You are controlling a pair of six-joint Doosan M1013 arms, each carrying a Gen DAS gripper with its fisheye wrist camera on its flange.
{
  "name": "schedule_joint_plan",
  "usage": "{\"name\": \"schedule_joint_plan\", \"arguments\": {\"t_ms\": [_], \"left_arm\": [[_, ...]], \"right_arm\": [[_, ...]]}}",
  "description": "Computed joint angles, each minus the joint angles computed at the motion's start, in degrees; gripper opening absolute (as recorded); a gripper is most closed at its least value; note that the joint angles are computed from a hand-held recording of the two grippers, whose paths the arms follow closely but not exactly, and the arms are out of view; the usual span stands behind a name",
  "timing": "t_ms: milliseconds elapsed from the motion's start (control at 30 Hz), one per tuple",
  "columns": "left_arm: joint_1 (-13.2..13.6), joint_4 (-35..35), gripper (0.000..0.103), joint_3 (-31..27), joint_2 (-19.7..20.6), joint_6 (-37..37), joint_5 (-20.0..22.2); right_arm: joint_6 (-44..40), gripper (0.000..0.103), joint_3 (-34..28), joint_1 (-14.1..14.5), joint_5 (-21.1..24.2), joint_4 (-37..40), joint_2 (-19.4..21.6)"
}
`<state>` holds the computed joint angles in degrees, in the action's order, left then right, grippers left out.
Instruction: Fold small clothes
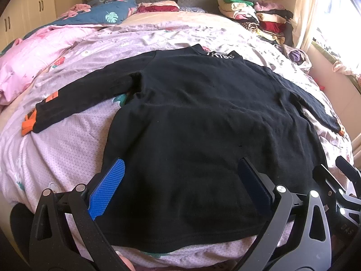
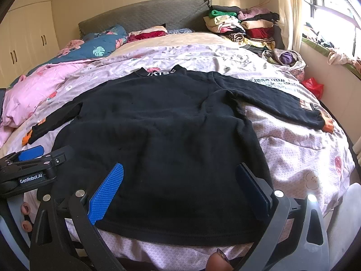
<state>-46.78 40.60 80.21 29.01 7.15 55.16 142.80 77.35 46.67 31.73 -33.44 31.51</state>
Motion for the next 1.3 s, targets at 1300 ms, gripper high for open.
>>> {"name": "schedule_joint_plan", "arguments": {"t_ms": [1300], "left_arm": [[5.5,-2.6,0.094,-6.9,2.8,4.7,-1.5]], "right_arm": [[-4.0,0.099,-12.6,-2.5,3.0,4.4,5.3]]}}
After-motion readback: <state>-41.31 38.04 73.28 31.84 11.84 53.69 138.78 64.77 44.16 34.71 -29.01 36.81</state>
